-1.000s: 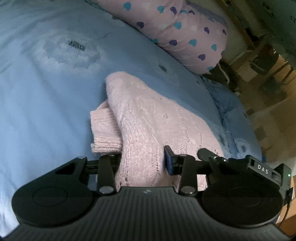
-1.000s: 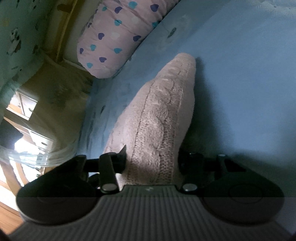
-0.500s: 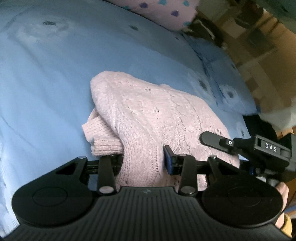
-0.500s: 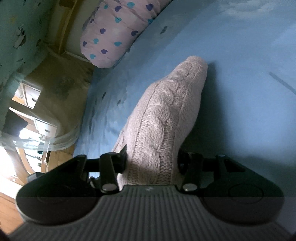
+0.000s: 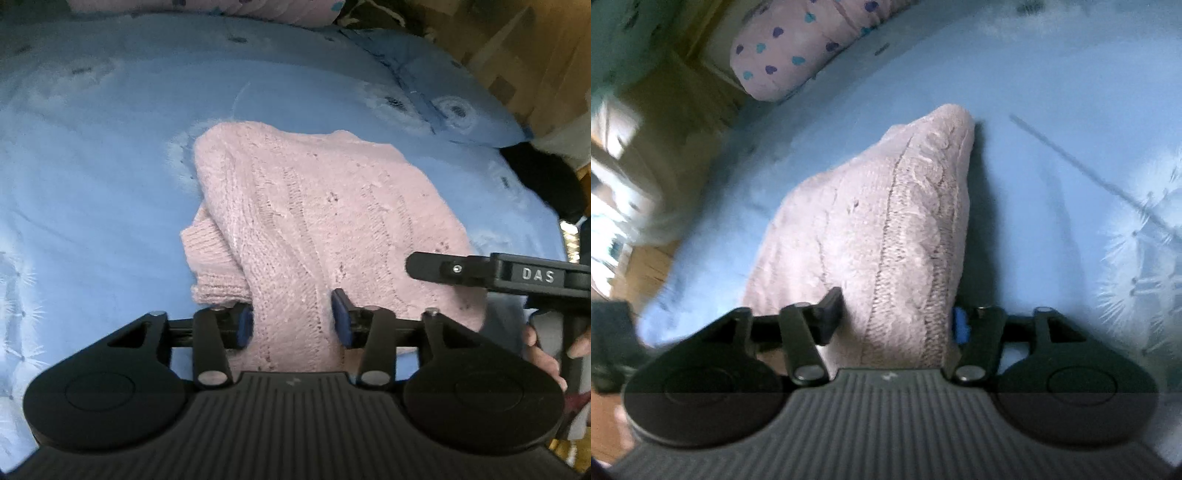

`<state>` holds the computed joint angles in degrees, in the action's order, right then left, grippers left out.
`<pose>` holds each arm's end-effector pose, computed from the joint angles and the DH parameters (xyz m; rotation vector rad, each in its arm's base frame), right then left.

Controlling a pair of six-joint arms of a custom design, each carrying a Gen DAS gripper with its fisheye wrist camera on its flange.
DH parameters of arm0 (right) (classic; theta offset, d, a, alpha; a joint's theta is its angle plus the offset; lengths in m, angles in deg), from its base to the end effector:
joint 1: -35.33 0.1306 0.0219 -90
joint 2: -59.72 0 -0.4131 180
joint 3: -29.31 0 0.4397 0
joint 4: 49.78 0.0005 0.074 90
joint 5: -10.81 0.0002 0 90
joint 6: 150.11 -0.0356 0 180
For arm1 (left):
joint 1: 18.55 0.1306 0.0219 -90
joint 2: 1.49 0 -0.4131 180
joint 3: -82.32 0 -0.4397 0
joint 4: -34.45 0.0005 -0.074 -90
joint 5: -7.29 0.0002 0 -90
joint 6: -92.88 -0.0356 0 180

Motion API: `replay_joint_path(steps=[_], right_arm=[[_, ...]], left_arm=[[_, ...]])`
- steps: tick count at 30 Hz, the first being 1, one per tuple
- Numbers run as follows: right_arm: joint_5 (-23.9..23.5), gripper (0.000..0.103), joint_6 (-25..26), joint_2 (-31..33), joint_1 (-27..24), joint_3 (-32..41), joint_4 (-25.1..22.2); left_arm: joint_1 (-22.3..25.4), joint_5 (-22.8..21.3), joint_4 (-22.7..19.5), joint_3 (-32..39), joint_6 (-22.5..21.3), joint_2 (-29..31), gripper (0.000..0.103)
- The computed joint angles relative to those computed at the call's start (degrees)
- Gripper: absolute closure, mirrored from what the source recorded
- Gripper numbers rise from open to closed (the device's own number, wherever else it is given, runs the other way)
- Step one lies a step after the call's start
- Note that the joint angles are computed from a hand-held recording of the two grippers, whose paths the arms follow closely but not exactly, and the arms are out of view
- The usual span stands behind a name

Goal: Fold small clothes

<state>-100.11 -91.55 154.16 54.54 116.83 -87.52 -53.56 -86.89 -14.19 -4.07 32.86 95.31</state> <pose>0.5310 0.1979 0.4140 0.0730 2.4504 0.8446 0.4741 -0.3295 0.4301 0.0786 2.5133 -0.3899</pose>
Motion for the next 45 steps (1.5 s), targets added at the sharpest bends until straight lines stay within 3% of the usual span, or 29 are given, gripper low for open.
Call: replay_joint_path(steps=[2, 5, 10, 15, 22, 29, 45], right_arm=[[4.13, 0.030, 1.81, -0.87, 1.33, -1.14, 1.27], [7.94, 0.028, 2.43, -2.44, 2.26, -3.31, 3.51], [9.65, 0.025, 1.91, -4.91, 2.94, -5.51, 4.14], [13.64, 0.023, 4.83, -8.42, 4.50, -8.06, 4.74], [18.15, 0.024, 6.83, -13.85, 6.83, -12.97, 8.31], [25.23, 0.024, 8.14, -17.01, 9.51, -16.47, 10.25], [32.27, 0.024, 13.01, -16.97, 12.49, -18.88, 12.74]], left_arm=[[-0.38, -2.19, -0.44, -0.03, 0.51, -0.03, 0.038], [-0.96, -4.72, -0.98, -0.53, 2.40, -0.82, 0.032], [-2.77, -9.60, -3.30, -0.84, 3.66, -2.48, 0.028], [-5.13, -13.78, -5.54, -0.84, 5.15, -3.71, 0.024], [-8.97, -20.34, -4.41, -2.71, 7.32, -5.64, 0.010], [-11.82, -26.48, -6.12, -2.09, 8.77, -4.70, 0.005], [-11.83, -24.64, -8.93, -2.18, 12.25, -1.77, 0.003]])
